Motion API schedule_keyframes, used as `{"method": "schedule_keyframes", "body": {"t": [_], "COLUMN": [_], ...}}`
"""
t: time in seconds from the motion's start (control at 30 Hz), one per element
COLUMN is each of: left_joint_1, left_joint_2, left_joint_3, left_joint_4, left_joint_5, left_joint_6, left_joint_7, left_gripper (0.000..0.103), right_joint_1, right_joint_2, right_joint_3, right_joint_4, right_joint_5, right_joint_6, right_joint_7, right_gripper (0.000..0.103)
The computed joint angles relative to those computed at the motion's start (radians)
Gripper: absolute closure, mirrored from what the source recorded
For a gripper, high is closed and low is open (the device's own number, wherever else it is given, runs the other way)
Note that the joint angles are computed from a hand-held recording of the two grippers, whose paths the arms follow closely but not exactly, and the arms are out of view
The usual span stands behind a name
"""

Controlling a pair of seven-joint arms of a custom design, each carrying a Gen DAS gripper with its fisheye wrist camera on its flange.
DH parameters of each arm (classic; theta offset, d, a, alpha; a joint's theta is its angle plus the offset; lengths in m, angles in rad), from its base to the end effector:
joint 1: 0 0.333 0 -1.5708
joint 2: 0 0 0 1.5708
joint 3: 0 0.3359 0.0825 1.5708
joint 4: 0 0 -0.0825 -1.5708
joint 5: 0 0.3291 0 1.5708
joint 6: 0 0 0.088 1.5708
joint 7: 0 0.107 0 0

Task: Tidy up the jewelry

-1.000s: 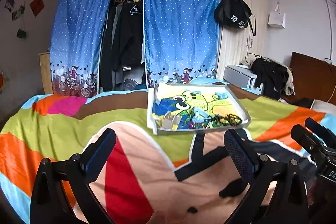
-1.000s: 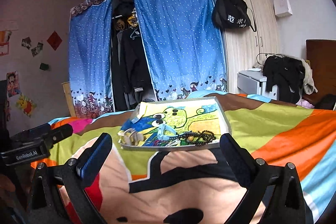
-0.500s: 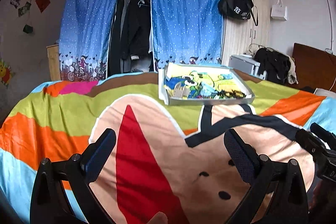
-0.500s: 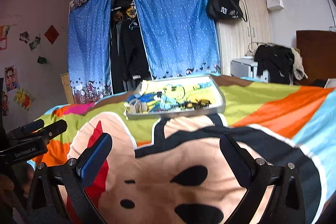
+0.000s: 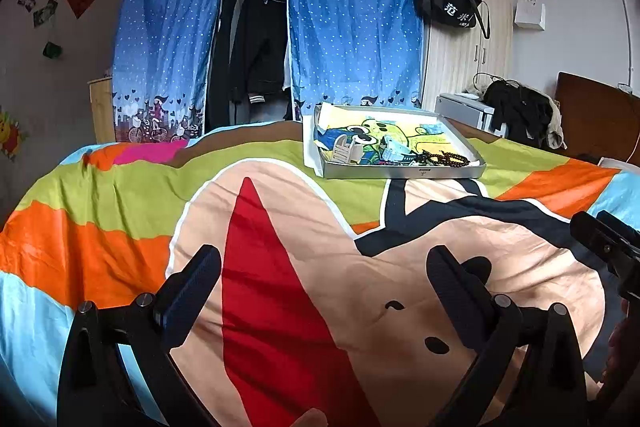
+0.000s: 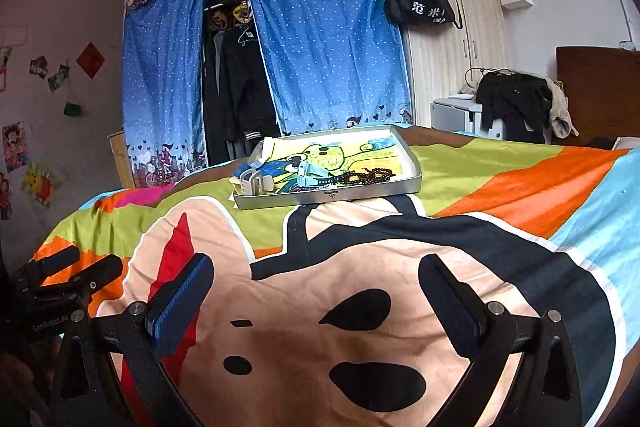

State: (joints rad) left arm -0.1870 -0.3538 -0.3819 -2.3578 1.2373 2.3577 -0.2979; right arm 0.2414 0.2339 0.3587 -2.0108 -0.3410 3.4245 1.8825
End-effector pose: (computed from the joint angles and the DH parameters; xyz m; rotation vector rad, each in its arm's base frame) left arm 0.3534 -0.2324 0.5415 -1.8020 1.0952 -0.7885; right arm 0.4800 0.3474 0.5461 -1.7612 0.9112 -0.4832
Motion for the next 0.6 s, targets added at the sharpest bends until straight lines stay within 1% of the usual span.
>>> {"method": "schedule_keyframes", "body": {"t": [0.1, 0.17, 0.3, 0.6], "left_joint_1": [0.001, 0.002, 0.006, 0.009], "left_joint_2": [-0.006, -0.007, -0.009, -0.007], "left_joint_3": [0.003, 0.005, 0.005, 0.002], "left_joint_4": [-0.005, -0.006, -0.010, -0.010], "left_joint_5": [0.002, -0.004, -0.006, -0.008], "left_joint_6": [0.003, 0.007, 0.014, 0.018], "left_joint_7": [-0.007, -0.005, -0.010, -0.007], "left_gripper": [0.002, 0.002, 0.002, 0.002], "right_joint_1": [-0.013, -0.005, -0.018, -0.011], "right_joint_2": [0.000, -0.001, 0.006, 0.006], "right_joint_3": [0.014, 0.008, 0.023, 0.020], "right_joint_4": [0.000, 0.000, 0.006, 0.005], "right_joint_5": [-0.012, -0.010, -0.012, 0.011], "right_joint_6": [0.000, -0.004, -0.016, -0.020], "right_joint_7": [0.005, 0.003, 0.003, -0.017], "right_gripper": [0.000, 0.000, 0.000, 0.000]}}
